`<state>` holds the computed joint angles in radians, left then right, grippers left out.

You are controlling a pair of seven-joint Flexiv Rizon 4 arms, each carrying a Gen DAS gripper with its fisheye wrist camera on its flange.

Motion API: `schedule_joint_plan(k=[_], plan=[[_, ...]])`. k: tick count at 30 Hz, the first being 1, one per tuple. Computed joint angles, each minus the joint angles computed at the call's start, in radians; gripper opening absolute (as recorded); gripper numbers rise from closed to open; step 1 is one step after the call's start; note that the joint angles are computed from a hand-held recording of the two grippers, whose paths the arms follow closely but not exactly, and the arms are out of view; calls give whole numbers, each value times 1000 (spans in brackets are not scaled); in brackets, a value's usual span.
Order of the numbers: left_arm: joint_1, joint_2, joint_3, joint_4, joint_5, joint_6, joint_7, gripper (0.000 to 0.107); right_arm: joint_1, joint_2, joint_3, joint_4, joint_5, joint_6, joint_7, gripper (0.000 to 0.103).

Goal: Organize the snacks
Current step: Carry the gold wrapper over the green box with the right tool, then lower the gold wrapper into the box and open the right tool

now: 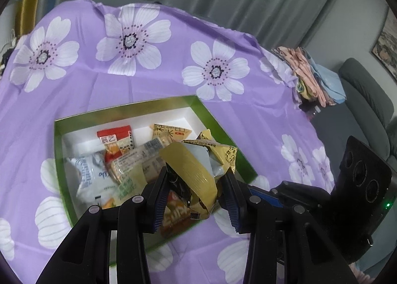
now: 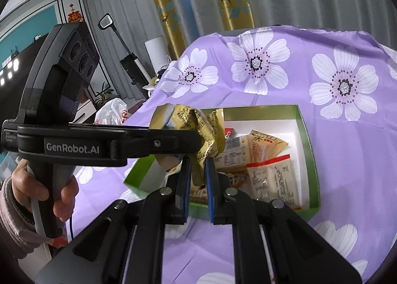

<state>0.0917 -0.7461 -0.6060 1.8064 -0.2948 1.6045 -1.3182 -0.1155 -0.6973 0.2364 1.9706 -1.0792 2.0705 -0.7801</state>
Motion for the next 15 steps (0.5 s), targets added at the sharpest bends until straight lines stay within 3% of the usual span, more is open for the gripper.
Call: schedule_joint_plan(k=[6,9,15], plan=[[-45,-45,59,-72,-31,-60,4,42,-73,-81,57,-103,-189,-78,135,12],[-55,-62,72,-89,-51,-76,11,42,-111,-127,73,-165,-343,-91,265,12],[-75,-80,96,-104,-80,-97,25,42,-48,-137,-61,-249,-545,-17,506,13]])
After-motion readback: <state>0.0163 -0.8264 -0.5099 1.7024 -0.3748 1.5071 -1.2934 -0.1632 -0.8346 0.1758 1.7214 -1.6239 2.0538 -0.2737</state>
